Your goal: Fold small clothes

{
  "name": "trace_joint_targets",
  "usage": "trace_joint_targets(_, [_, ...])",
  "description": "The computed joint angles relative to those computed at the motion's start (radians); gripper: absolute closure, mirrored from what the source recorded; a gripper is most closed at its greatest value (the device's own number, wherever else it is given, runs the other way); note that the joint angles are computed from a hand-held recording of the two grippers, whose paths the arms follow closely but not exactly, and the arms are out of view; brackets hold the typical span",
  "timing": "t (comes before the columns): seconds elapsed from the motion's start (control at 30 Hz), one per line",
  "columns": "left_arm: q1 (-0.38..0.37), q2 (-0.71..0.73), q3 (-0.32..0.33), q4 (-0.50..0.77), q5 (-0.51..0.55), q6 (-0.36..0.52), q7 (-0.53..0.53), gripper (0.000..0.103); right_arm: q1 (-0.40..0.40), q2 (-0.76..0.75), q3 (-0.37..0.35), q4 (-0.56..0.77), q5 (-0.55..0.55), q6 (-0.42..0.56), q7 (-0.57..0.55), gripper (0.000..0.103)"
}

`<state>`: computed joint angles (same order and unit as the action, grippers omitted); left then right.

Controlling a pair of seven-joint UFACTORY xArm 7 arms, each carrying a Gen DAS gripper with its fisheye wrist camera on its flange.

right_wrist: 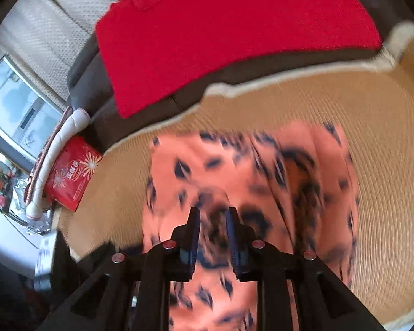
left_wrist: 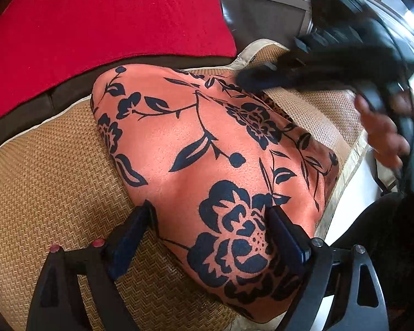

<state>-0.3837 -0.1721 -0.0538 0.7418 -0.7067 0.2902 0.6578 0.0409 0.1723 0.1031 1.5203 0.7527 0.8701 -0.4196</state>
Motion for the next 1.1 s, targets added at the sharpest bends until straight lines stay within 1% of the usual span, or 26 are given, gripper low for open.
trace_joint_targets(0.03, [0.001,0.001,-0.003,0.0,0.005,0.0,-0.008,0.012,0.009,0.037,0.005,0.046,-0.009,-0.008,0.012,0.08])
trace_joint_targets(0.1, [0.003,0.006,-0.002,0.004,0.005,0.006,-0.012,0.011,0.027,0.126,0.017,0.145,-0.047,0.006,0.068,0.08])
trace_joint_targets(0.2, [0.008,0.02,-0.001,0.015,-0.004,0.01,-0.012,0.011,0.071,0.307,0.013,0.323,-0.199,0.062,0.189,0.077])
trace_joint_targets(0.23, [0.009,0.027,0.002,0.02,-0.014,0.014,-0.003,0.011,0.057,0.345,0.037,0.351,-0.198,0.061,0.194,0.077])
trace_joint_targets(0.27, [0.013,0.03,0.001,0.023,-0.018,0.019,0.0,0.01,0.051,0.346,0.05,0.347,-0.198,0.036,0.189,0.077])
trace_joint_targets(0.33, [0.02,0.035,-0.005,0.026,-0.015,0.017,0.003,0.01,0.054,0.341,0.053,0.358,-0.239,0.042,0.213,0.078])
trace_joint_targets(0.43, [0.03,0.03,-0.017,0.02,0.009,0.01,-0.02,0.01,0.041,0.288,0.069,0.285,-0.237,-0.003,0.194,0.078])
trace_joint_targets(0.57, [0.031,0.017,-0.029,0.007,0.048,-0.003,-0.072,0.01,-0.007,0.164,0.078,0.138,-0.154,-0.049,0.122,0.077])
trace_joint_targets(0.63, [0.028,0.012,-0.032,0.003,0.07,-0.006,-0.105,0.01,-0.02,0.105,0.068,0.071,-0.117,-0.065,0.086,0.076])
trace_joint_targets(0.8, [0.02,0.008,-0.035,-0.003,0.126,-0.017,-0.177,0.009,-0.022,-0.003,0.023,-0.048,-0.072,-0.049,0.037,0.075])
trace_joint_targets(0.87, [0.017,0.013,-0.033,0.001,0.14,-0.015,-0.191,0.008,-0.011,-0.001,0.006,-0.067,-0.097,-0.025,0.055,0.07])
trace_joint_targets(0.9, [0.016,0.017,-0.033,0.003,0.147,-0.016,-0.198,0.007,-0.011,0.009,0.005,-0.071,-0.088,-0.012,0.043,0.07])
trace_joint_targets(0.93, [0.015,0.02,-0.034,0.006,0.152,-0.018,-0.205,0.007,-0.014,0.013,0.007,-0.077,-0.061,-0.02,0.01,0.07])
trace_joint_targets(1.0, [0.012,0.021,-0.028,0.016,0.149,-0.005,-0.204,0.007,-0.019,0.023,0.004,-0.052,-0.045,0.005,-0.007,0.07])
trace_joint_targets(1.03, [0.006,0.018,-0.021,0.019,0.129,0.0,-0.188,0.007,-0.034,0.021,0.003,-0.048,-0.001,0.019,-0.027,0.07])
trace_joint_targets(1.1, [-0.006,0.008,-0.003,0.029,0.067,0.002,-0.137,0.007,-0.071,0.013,-0.003,-0.059,0.122,0.039,-0.069,0.07])
